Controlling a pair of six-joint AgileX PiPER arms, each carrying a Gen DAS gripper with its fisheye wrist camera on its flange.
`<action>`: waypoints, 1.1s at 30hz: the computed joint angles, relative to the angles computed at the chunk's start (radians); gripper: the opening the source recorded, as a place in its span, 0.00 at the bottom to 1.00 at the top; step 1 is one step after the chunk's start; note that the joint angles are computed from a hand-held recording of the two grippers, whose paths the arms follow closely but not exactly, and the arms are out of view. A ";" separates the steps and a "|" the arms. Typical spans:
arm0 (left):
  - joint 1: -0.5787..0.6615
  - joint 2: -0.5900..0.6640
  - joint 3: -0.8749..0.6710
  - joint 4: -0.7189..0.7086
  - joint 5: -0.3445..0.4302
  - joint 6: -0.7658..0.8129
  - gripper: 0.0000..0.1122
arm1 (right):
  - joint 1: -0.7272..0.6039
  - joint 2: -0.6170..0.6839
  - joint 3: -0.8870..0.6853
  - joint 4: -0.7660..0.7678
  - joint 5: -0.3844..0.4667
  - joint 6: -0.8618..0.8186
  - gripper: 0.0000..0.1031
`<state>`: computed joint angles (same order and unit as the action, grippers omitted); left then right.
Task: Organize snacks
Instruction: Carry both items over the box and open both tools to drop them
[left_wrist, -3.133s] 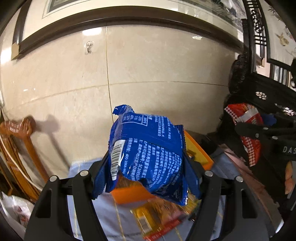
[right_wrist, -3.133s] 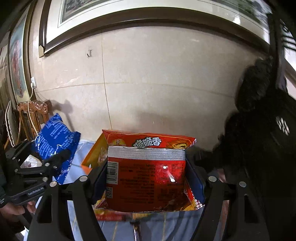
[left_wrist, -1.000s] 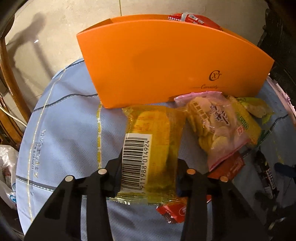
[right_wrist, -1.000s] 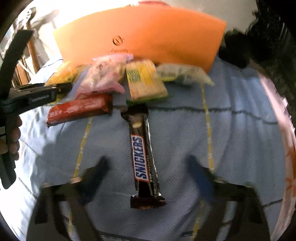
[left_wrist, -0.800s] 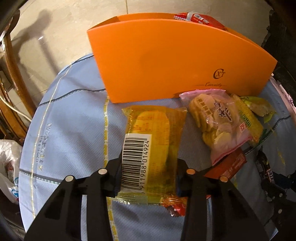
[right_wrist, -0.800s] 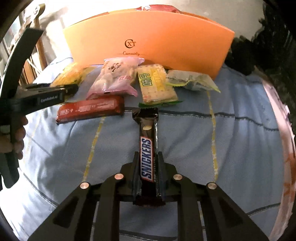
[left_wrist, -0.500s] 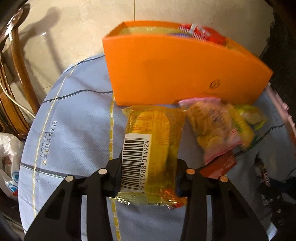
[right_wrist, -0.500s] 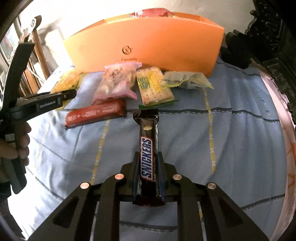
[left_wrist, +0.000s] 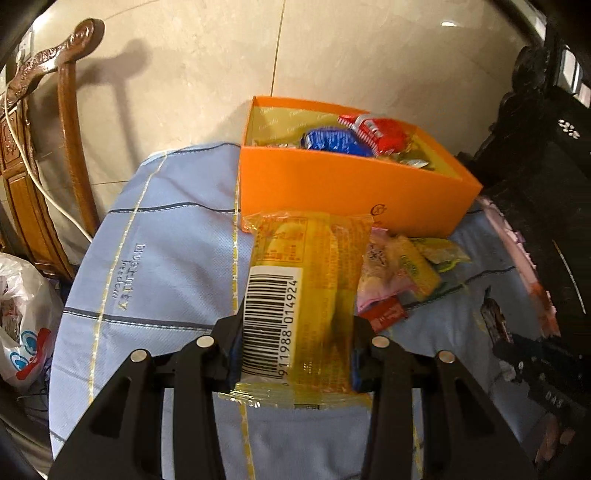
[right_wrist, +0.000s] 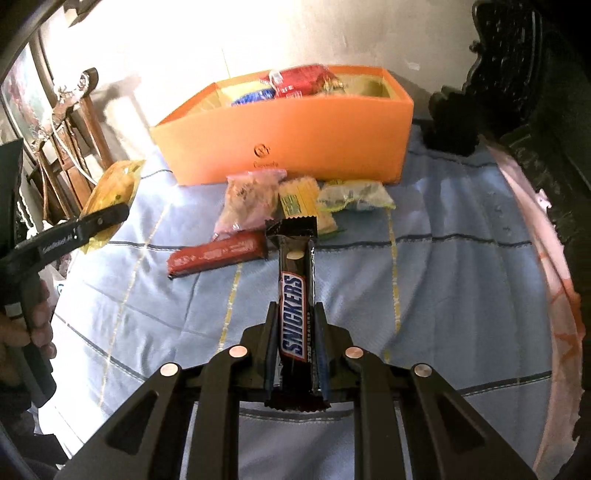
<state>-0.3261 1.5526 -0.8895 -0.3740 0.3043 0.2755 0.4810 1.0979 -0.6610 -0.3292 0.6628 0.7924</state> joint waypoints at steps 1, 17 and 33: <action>-0.002 -0.016 0.009 -0.006 0.002 0.007 0.36 | 0.013 -0.014 -0.013 -0.008 0.021 0.013 0.17; -0.010 -0.175 -0.065 0.027 0.122 -0.026 0.36 | -0.060 -0.117 -0.233 -0.003 0.151 -0.087 0.17; -0.096 0.172 -0.891 0.261 0.411 -0.215 0.36 | -0.332 0.302 -1.003 0.230 0.285 -0.549 0.17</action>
